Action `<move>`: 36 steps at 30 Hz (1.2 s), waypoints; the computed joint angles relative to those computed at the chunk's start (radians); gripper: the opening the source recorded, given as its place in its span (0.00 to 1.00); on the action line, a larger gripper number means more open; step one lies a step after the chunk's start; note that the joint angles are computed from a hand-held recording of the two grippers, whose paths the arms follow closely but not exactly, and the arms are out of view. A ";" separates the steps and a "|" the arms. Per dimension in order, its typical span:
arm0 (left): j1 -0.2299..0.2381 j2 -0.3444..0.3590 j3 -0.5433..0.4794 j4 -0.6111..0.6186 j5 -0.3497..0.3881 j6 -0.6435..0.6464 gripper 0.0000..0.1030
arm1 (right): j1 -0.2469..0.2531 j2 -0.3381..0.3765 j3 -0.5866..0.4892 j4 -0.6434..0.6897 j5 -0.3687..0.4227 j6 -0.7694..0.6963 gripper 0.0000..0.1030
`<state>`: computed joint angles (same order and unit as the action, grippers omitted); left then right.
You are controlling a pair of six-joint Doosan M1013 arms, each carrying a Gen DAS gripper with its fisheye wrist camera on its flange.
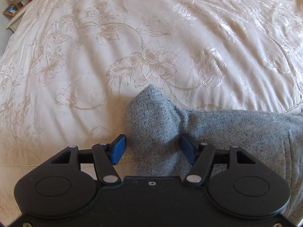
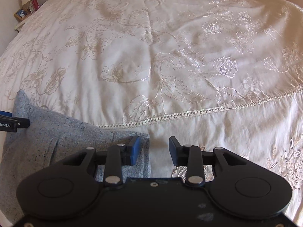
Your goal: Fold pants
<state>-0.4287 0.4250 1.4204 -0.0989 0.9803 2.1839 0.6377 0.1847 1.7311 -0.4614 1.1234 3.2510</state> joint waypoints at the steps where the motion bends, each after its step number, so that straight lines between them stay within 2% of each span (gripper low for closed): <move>1: 0.007 -0.008 0.005 -0.014 -0.004 0.006 0.65 | 0.001 -0.008 0.005 -0.008 -0.003 0.021 0.35; 5: 0.057 -0.053 0.026 -0.107 0.027 0.092 0.63 | 0.051 -0.061 0.043 -0.092 -0.049 0.183 0.39; 8: 0.099 -0.081 0.059 -0.150 0.065 0.174 0.65 | 0.093 -0.098 0.074 -0.115 -0.114 0.263 0.44; 11: 0.119 -0.090 0.081 -0.137 0.118 0.214 0.68 | 0.114 -0.118 0.106 -0.097 -0.206 0.310 0.47; 14: 0.126 -0.087 0.100 -0.124 0.136 0.224 0.74 | 0.110 -0.109 0.123 0.002 -0.265 0.267 0.50; 19: 0.121 -0.061 0.085 -0.134 0.141 0.164 0.89 | 0.107 -0.101 0.153 -0.020 -0.320 0.311 0.56; 21: 0.121 -0.046 0.069 -0.154 0.157 0.156 0.90 | 0.096 -0.107 0.177 -0.033 -0.376 0.323 0.59; 24: 0.119 -0.025 0.053 -0.169 0.158 0.155 1.00 | 0.073 -0.112 0.213 -0.059 -0.472 0.334 0.65; 27: 0.117 -0.012 0.045 -0.186 0.168 0.155 1.00 | 0.058 -0.101 0.217 -0.076 -0.511 0.296 0.71; 31: 0.116 -0.008 0.044 -0.197 0.171 0.116 1.00 | 0.054 -0.088 0.208 -0.097 -0.517 0.291 0.74; 33: 0.119 -0.006 0.039 -0.202 0.188 0.100 0.98 | 0.047 -0.092 0.213 -0.087 -0.536 0.319 0.68; 34: 0.121 -0.005 0.035 -0.207 0.202 0.092 0.92 | 0.045 -0.095 0.215 -0.082 -0.544 0.322 0.58; 35: 0.125 -0.004 0.029 -0.224 0.220 0.099 0.87 | 0.044 -0.099 0.214 -0.070 -0.546 0.315 0.39; 36: 0.133 -0.001 0.021 -0.257 0.251 0.115 0.64 | 0.044 -0.101 0.206 -0.057 -0.537 0.309 0.36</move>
